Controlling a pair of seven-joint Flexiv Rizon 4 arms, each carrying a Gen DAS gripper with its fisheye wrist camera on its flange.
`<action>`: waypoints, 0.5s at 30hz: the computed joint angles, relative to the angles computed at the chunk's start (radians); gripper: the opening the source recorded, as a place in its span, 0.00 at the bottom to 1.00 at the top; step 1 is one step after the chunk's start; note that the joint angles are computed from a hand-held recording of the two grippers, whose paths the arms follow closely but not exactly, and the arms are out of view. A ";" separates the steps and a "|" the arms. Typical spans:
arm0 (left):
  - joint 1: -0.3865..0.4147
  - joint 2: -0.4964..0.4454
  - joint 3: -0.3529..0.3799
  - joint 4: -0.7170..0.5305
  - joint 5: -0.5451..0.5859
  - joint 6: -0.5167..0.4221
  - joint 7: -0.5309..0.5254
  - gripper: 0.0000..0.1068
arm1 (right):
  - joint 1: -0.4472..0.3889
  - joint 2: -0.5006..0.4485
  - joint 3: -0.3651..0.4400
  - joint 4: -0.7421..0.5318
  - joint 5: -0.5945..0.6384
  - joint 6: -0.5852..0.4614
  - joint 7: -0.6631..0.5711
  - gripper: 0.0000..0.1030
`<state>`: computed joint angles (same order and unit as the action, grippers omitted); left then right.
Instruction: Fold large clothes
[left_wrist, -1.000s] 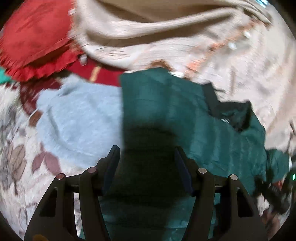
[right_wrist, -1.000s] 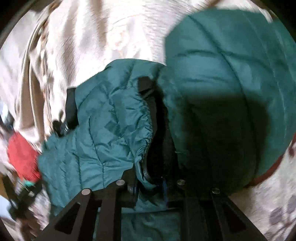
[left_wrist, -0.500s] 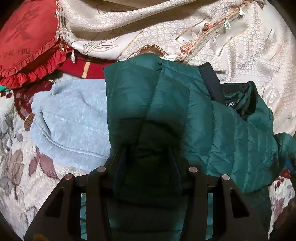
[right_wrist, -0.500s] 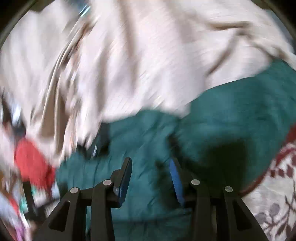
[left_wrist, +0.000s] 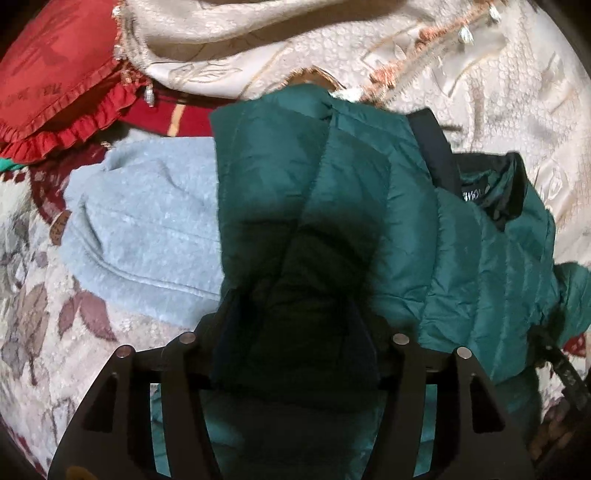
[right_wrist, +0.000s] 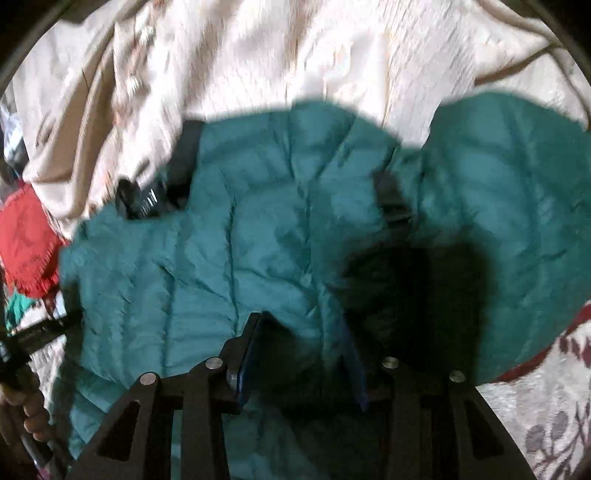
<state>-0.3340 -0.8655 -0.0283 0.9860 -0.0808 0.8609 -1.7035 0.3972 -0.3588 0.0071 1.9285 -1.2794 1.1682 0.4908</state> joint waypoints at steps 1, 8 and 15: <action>0.002 0.014 0.000 0.020 -0.003 0.020 -0.012 0.54 | 0.006 0.046 -0.006 0.032 -0.061 -0.047 0.058 0.39; 0.002 0.063 0.006 0.089 -0.004 0.114 -0.074 0.54 | -0.097 0.371 0.052 0.310 -0.035 -0.424 0.044 0.64; -0.024 0.061 0.011 0.069 0.030 0.124 -0.050 0.54 | -0.384 0.542 -0.049 0.559 0.042 -0.136 -0.071 0.64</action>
